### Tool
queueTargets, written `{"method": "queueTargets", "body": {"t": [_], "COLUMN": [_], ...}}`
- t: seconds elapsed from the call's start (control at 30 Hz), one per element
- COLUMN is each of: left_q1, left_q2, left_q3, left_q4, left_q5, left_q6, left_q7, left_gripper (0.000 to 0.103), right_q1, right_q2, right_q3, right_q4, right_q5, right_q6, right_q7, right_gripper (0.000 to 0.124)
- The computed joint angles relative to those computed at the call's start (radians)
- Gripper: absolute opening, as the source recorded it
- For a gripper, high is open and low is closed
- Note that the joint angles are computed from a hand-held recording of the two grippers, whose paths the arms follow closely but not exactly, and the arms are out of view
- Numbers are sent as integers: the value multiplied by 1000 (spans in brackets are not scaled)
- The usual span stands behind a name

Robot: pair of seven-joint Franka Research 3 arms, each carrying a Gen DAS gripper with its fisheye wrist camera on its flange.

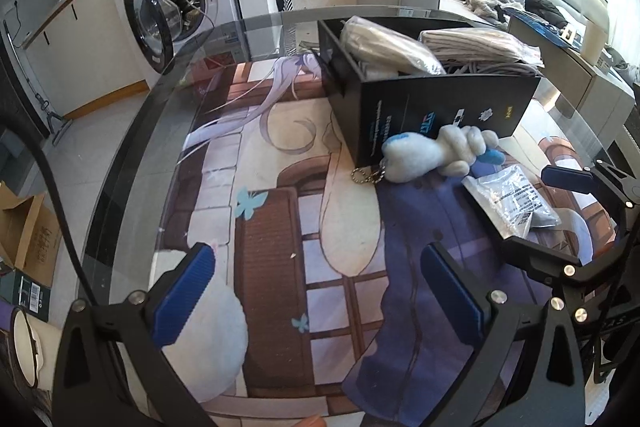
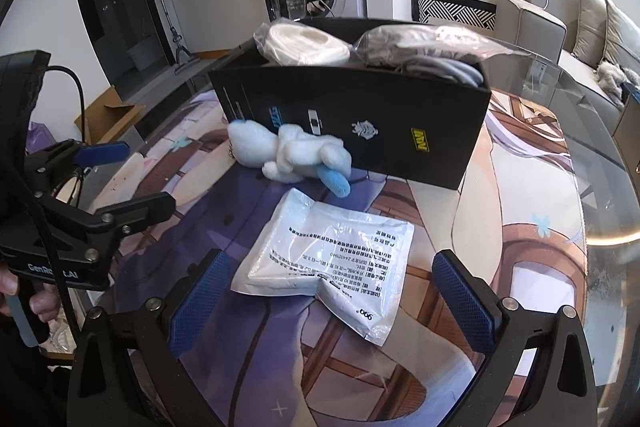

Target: Organize soft objects

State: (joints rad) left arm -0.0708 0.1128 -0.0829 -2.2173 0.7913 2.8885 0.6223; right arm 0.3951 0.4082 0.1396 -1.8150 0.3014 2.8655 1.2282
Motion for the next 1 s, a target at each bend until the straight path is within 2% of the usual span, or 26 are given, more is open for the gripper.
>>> {"method": "queueTargets", "body": {"t": [0.67,1.0], "left_q1": [11,3], "left_q2": [11,32], "left_q3": [-6,-4], "left_q4": [-12,-1], "left_q5": [-117,-141], "left_q6": [-14,-17], "left_q7": [89,116], "left_gripper": [103,103], "right_q1": [82,86], "right_q2": [19,27], "right_q3": [-86,-84], "right_q4": [19,29], "right_q5": [-179,-218], "right_q6": [-15,-27], "right_q7": [149,180], "right_gripper": [102,102]}}
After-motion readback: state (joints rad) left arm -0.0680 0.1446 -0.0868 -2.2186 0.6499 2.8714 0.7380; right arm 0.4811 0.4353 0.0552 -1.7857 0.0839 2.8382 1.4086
